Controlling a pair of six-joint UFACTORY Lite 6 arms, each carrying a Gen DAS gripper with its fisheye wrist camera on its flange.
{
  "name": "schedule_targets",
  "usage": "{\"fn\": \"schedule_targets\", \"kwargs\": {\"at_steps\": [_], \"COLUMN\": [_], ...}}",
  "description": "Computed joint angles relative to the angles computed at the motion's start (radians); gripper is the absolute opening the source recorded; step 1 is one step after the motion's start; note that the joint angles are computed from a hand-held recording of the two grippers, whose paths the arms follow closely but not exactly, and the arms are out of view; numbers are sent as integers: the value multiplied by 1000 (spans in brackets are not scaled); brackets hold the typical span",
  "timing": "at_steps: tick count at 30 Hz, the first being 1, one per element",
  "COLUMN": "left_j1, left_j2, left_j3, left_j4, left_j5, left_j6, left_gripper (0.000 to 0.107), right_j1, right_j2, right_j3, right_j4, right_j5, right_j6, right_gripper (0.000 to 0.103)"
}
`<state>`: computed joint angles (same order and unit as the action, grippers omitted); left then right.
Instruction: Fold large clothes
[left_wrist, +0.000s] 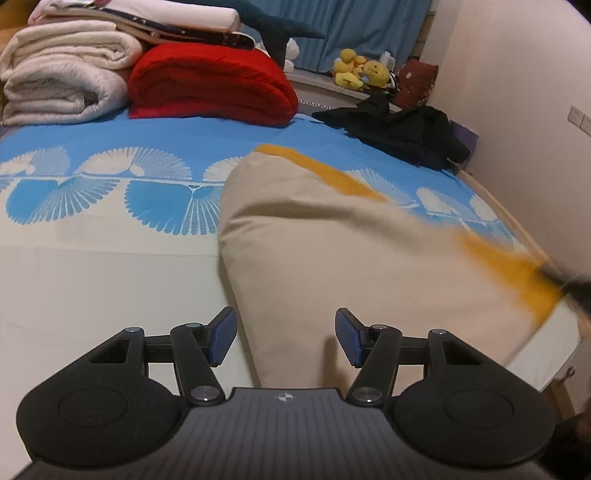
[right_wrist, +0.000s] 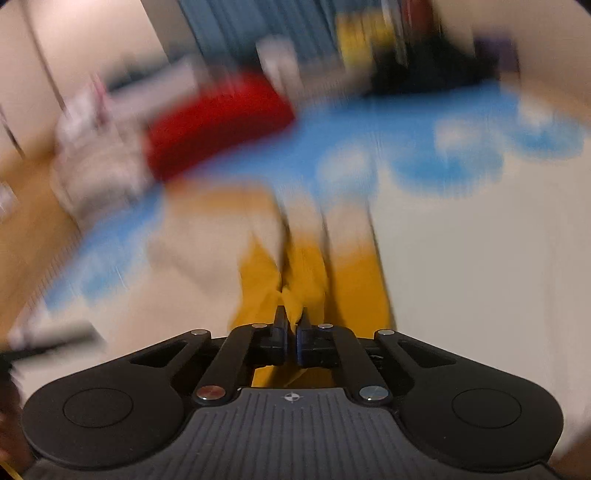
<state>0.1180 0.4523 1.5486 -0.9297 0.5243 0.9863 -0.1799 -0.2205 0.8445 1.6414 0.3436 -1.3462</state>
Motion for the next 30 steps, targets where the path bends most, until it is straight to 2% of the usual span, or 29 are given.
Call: {"fn": "schedule_targets", "kwargs": {"at_steps": [2,4,7,10,13,16,18,21,22,23,24,26,27,30], "left_j1": [-11,-32,-65,-76,-128,-192,-192,-137,-123,-120,-133,-184,-196,-163], "left_j2": [-10,-2,10,20,86,157,152,79,60,66,93,125,126,118], "left_j3": [-9,0,9,20,82,74,93,43,46,60,52,25,29,45], "left_j4": [-7,-1,9,10,276,548,548,357,331,346,403,569,594,513], "left_j5": [6,1,0,45,95,36,51,92,131,167,162,101,99,140], "left_j6": [-7,-12,-22,-2,-142,-316,-328,-153,-122,-119,-133,-209,-219,-169], "left_gripper": [64,64,64,64,65,67,66,65,65,65,65,69,72,72], "right_j1": [-93,-119,-143,-138,-110,-56,-43,29,42,44,46,66,73,80], "right_j2": [-170,-252,-158,-63,-9,81,143,164,150,154,161,167,183,173], "right_j3": [-83,-131,-123,-84,-52,4,47,51,48,52,70,78,100,102], "right_j4": [121,75,-220,-534,-753,-1030,-1106,-1312,-1355,-1368,-1389,-1452,-1475,-1506], "right_j5": [107,64,-38,-45,-28,-5,39,-11,2,9,23,33,46,59], "right_j6": [-166,-169,78,344,522,788,865,1057,1112,1135,1157,1224,1246,1278], "right_gripper": [1,1,1,1,1,1,1,1,1,1,1,1,1,1]}}
